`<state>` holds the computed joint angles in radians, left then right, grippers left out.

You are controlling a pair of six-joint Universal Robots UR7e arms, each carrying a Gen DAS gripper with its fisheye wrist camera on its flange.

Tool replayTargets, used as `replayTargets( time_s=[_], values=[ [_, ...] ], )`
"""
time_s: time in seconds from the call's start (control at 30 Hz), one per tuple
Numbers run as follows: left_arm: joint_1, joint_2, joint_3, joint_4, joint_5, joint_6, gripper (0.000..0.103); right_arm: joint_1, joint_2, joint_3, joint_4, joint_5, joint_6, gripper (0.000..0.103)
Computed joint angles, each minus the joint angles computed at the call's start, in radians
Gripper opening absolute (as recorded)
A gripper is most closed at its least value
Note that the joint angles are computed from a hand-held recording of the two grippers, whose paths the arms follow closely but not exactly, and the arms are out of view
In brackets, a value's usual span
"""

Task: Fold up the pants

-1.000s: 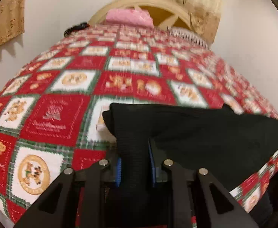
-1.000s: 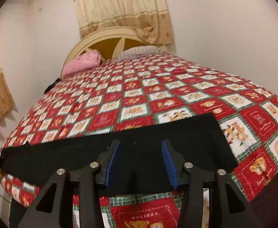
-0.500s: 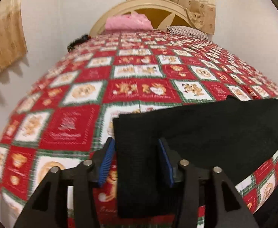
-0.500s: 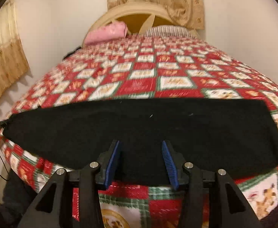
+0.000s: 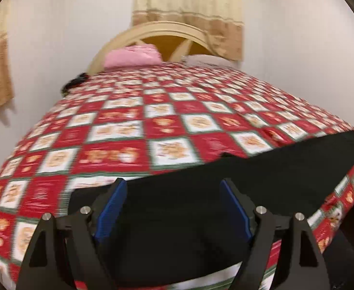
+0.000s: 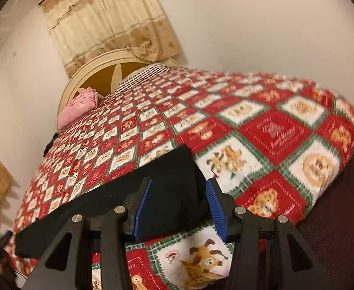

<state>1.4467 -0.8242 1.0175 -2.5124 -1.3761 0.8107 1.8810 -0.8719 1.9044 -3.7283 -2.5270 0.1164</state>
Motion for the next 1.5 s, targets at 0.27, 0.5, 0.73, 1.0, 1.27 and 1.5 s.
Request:
replayTargets(
  time_s=[0.27, 0.5, 0.73, 1.0, 1.27, 1.5],
  values=[
    [-0.018, 0.034, 0.033, 0.032, 0.085, 0.019, 0.082, -0.059, -0.018, 0.03, 0.081, 0.074, 0.09, 0.048],
    [-0.012, 0.049, 0.016, 0.07, 0.118, -0.034, 0.09, -0.075, -0.015, 0.045, 0.032, 0.098, 0.061, 0.048],
    [-0.011, 0.047, 0.025, 0.058, 0.122, -0.038, 0.092, -0.073, -0.021, 0.042, 0.059, 0.089, 0.067, 0.048],
    [-0.019, 0.064, 0.013, 0.039, 0.178, -0.062, 0.103, -0.078, -0.008, 0.046, 0.014, 0.104, 0.037, 0.047],
    [-0.02, 0.067, 0.01, 0.044, 0.183, -0.063, 0.103, -0.079, 0.004, 0.035, 0.005, 0.064, 0.016, 0.032],
    [-0.018, 0.063, 0.013, 0.045, 0.173, -0.065, 0.103, -0.1, -0.004, 0.049, -0.034, 0.113, 0.027, 0.032]
  ],
)
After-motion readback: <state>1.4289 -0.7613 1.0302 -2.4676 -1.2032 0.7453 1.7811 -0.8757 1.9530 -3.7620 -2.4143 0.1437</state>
